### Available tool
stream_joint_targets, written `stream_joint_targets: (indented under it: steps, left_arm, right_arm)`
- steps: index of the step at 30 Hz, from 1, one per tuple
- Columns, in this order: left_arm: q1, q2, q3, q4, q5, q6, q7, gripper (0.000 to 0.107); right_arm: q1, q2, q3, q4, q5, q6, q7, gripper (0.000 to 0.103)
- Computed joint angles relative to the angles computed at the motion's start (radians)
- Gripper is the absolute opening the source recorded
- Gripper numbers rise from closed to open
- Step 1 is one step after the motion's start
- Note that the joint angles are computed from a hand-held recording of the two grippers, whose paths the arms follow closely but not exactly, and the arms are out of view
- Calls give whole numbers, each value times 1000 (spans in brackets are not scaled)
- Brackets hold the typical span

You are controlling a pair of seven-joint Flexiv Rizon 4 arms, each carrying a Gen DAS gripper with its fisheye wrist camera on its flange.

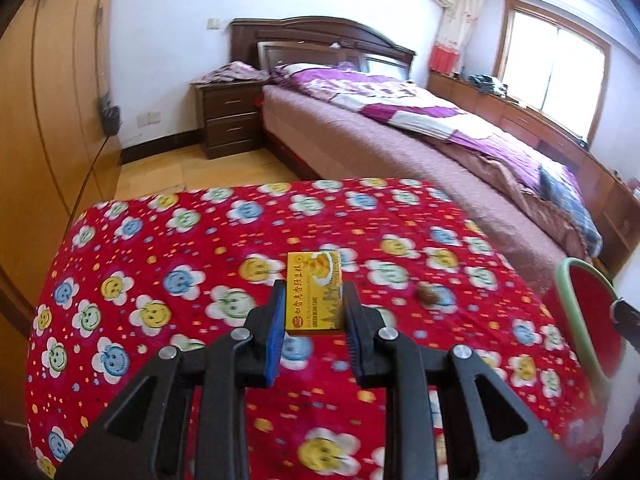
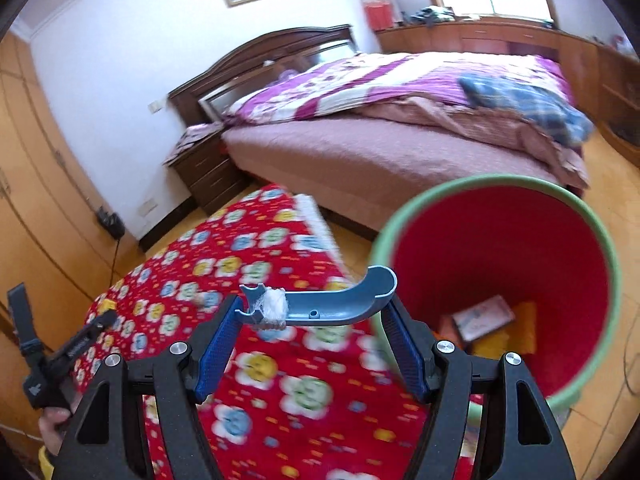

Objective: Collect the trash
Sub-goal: 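Carry the yellow box with the left tool while the right tool carries the blue piece over the bucket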

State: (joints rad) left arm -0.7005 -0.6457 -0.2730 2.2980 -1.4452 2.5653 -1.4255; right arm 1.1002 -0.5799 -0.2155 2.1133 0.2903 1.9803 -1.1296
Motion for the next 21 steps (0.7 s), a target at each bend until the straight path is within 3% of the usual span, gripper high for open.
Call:
stream_joint_targets:
  steps: [9,21]
  left_arm:
    - [-35,-1,-39,-119,-4,-2,118,27]
    - [-51,-92,-93,-342,-10,-49,283,27]
  right_arm:
    - [-155,19,110,69,16,82,11,72]
    - [-357,-14,259,102,-32,167,44,73]
